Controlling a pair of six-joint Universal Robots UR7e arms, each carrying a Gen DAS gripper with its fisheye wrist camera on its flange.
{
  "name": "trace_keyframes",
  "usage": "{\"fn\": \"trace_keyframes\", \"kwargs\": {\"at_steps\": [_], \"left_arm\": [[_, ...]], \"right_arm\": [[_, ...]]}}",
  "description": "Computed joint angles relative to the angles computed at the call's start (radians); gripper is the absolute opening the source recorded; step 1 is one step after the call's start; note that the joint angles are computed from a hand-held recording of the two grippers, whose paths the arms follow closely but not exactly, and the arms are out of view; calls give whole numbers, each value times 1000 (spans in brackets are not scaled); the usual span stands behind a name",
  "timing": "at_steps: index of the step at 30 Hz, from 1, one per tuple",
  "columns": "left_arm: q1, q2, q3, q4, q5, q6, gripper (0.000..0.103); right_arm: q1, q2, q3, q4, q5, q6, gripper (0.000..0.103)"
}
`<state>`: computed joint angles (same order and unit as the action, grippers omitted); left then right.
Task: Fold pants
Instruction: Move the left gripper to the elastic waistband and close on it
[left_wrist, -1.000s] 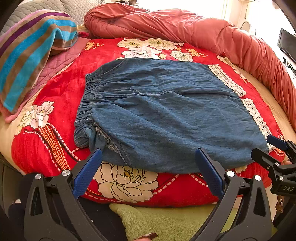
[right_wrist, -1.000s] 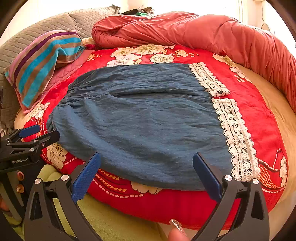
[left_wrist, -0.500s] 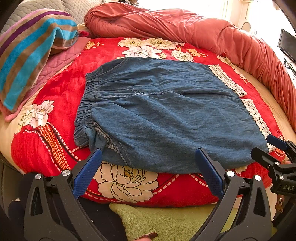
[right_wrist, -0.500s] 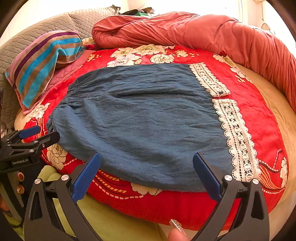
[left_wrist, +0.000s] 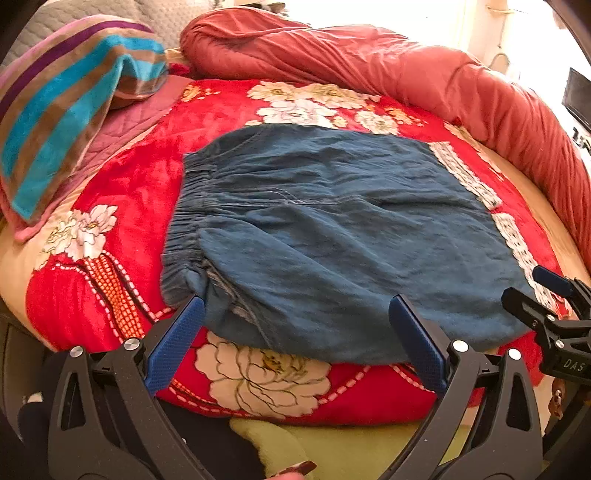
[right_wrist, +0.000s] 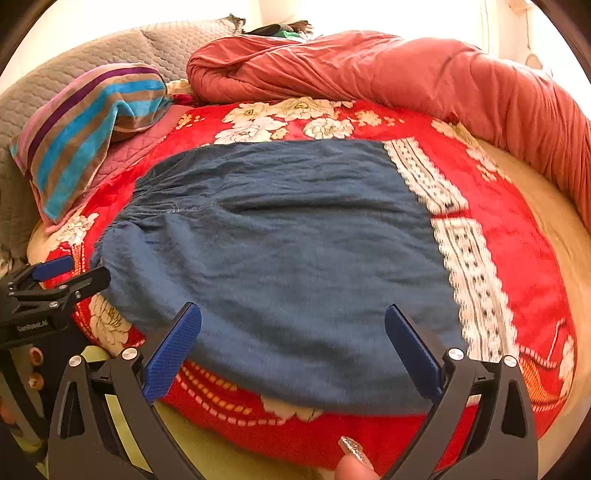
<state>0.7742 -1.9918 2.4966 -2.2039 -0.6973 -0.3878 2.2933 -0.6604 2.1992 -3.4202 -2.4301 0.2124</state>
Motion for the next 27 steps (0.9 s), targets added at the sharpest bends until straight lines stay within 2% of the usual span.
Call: {"fn": "trace_keyframes", "kwargs": {"at_steps": [7,20,27], "left_arm": [[62,44,-29,-74,2,50,94],[244,178,-131,-246,-41,190,94],[315,242,-201,-318,-35,263,94]], "right_arm": [[-29,26,-65,-26,33,-124,99],[-88,109,-282,60,62,-316,99],[-116,160,-415,124,96,-399,99]]}}
